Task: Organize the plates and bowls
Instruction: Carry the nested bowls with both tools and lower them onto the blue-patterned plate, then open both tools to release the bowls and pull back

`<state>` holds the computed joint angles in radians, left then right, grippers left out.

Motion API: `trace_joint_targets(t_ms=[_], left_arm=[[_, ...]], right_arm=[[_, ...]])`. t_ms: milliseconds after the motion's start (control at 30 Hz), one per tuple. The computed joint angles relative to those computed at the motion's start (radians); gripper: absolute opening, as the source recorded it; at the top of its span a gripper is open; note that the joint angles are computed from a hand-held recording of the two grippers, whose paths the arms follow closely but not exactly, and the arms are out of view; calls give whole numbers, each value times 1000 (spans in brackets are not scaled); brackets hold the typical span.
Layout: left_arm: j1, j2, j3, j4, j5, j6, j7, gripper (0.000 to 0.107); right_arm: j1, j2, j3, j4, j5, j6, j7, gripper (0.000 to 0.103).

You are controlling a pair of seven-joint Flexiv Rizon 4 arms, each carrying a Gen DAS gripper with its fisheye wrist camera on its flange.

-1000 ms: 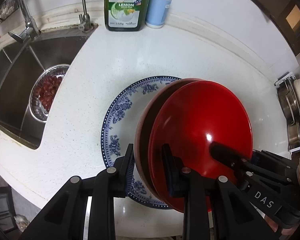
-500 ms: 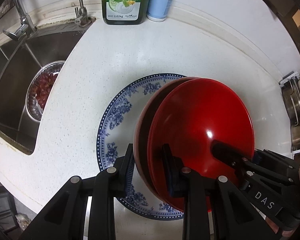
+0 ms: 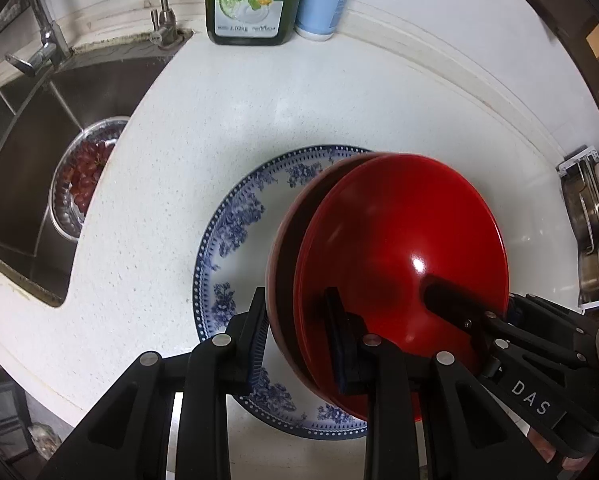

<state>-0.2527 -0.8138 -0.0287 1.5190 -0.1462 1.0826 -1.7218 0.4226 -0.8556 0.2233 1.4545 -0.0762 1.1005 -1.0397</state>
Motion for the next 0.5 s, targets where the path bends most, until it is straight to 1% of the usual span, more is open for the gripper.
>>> trace_joint_targets(t_ms=[67,133,200,233,267,300,333,367,433,500], left_arm=[[-23,2,33,-7,28,8,-19,33],[-46,5,66,-18,61,13,-48,49],[-56,7,83,-23,91,31,-59,56],[-62,8,92,-27,107,40,-64,60],[-63,9,95,-28,117,46,-65,62],[-64,10,96,-30,128,56,-63,65],[-64,12,96,-30,135,62,-59,68],[-62,14,94,-29,141,67,-54,69],[-60,20,92,-22,151,86,-44,72],[-67,26,103,-12,167,112,-42,76]], right_arm=[[1,-1,-2,2,0,7,-1,26],[8,1,-11,8,-7,21,3,26],[8,1,-14,10,-11,28,5,26],[10,1,-18,9,-14,28,10,29],[16,5,-29,15,-19,32,23,36],[21,9,-38,23,-24,45,34,40],[21,11,-41,28,-27,56,39,47],[20,14,-43,35,-28,71,47,51],[15,18,-41,44,-29,95,58,55],[19,28,-50,59,-36,116,75,55]])
